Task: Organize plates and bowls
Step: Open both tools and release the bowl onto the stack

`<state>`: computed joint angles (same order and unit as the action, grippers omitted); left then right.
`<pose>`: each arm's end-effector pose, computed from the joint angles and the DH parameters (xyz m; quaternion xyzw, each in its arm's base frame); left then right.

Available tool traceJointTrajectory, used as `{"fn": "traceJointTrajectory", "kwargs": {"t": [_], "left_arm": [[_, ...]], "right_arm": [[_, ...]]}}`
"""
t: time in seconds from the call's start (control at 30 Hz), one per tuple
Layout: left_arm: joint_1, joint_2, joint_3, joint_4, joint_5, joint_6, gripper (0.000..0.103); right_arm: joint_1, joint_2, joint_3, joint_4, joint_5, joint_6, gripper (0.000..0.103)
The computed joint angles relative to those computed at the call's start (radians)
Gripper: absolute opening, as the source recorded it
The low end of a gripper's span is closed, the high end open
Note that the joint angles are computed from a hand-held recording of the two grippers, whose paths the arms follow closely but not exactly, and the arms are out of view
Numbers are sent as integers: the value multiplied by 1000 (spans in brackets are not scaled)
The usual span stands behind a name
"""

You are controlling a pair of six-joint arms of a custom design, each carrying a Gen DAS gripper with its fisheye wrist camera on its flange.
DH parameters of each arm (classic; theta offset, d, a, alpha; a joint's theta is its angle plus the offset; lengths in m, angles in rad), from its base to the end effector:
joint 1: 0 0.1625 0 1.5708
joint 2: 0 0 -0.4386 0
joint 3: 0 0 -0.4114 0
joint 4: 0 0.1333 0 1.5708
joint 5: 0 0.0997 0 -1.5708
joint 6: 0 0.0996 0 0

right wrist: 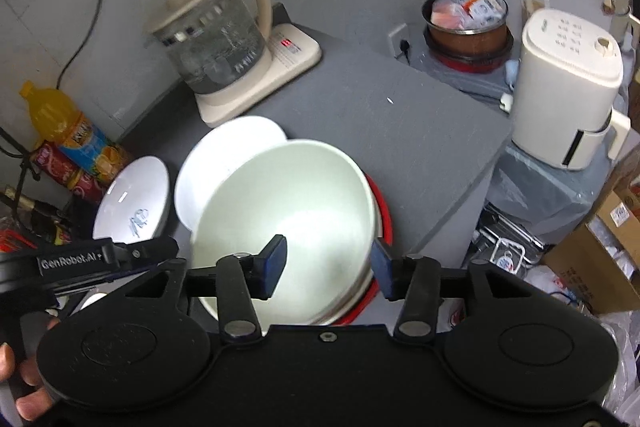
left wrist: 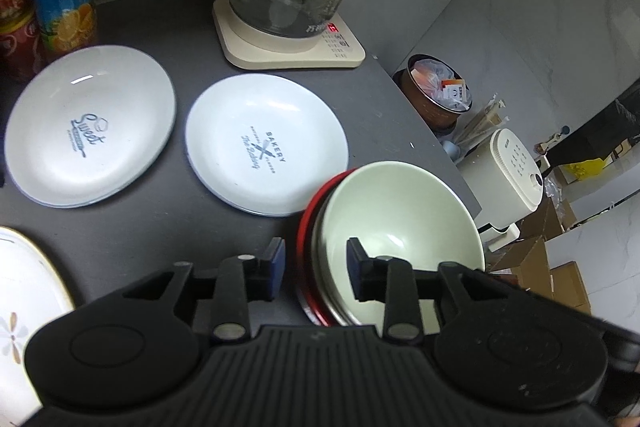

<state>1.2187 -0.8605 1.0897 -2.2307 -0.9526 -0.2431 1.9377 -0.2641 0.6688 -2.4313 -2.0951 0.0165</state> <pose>-0.1004 -0.8272 0.3694 -0.0142 0.9328 -0.2818 0.2244 0.4112 -0.8373 0.0815 0.1063 -0.9367 0.2623 0.2063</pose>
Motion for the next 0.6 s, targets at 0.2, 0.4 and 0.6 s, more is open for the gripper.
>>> {"fn": "traceJointTrajectory", "kwargs": {"t": [0.2, 0.4, 0.6], "left_arm": [[-11, -47, 53, -28, 53, 6, 64], [-11, -107, 120, -45, 95, -27, 69], [-3, -158, 171, -33, 126, -85, 70]], "right_arm": [[19, 22, -39, 7, 25, -60, 67], [36, 70, -124, 88, 65, -108, 78], [53, 133, -233, 184, 95, -147, 80]]}}
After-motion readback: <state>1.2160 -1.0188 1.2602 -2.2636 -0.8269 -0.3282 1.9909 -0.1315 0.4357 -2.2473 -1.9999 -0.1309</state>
